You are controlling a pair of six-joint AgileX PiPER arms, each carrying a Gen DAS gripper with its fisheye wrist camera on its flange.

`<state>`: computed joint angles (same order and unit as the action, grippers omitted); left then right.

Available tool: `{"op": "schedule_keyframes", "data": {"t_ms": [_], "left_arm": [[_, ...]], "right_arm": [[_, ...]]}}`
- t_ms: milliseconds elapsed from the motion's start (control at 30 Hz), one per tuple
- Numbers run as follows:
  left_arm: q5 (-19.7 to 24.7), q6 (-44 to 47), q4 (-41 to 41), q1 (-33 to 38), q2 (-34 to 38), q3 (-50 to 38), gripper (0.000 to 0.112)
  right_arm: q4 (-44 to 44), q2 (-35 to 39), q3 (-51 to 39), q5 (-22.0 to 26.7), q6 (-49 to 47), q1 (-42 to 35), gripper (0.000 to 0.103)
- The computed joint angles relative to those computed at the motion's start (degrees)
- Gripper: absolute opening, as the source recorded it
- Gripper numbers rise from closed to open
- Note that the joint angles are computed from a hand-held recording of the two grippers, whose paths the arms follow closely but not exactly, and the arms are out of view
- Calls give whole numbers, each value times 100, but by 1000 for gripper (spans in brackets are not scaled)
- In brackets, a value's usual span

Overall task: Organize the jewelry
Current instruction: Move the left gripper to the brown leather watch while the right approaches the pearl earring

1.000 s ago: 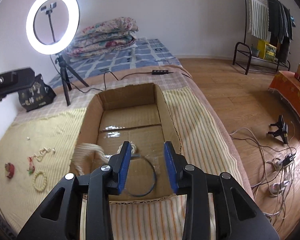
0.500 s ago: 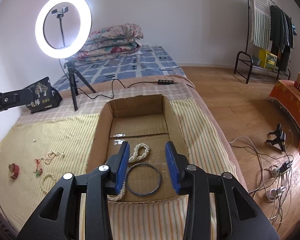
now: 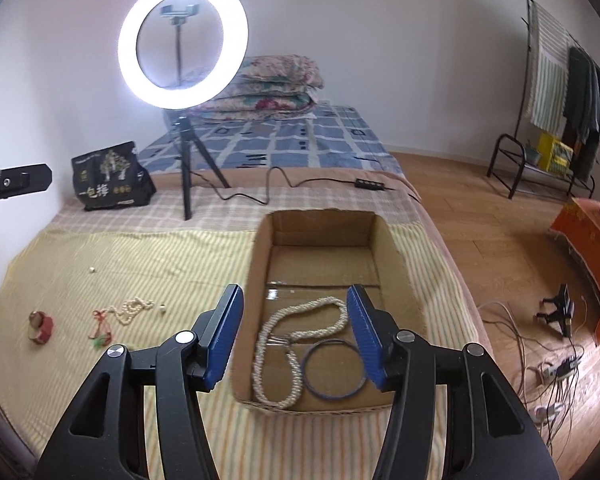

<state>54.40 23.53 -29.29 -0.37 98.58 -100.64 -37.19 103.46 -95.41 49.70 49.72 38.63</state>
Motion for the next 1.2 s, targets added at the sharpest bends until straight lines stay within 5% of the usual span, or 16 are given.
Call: {"op": "schedule_keyframes", "data": {"t_ms": [733,1200], "left_arm": [[328,1315,-554,2237,-74,568,48],[222,1964,-352,3065,144,1481,48]], "right_arm": [[1184,1795,-2404,346,-1308,382,60],[1791,2718,-3511,788,-1799,337,60]]}}
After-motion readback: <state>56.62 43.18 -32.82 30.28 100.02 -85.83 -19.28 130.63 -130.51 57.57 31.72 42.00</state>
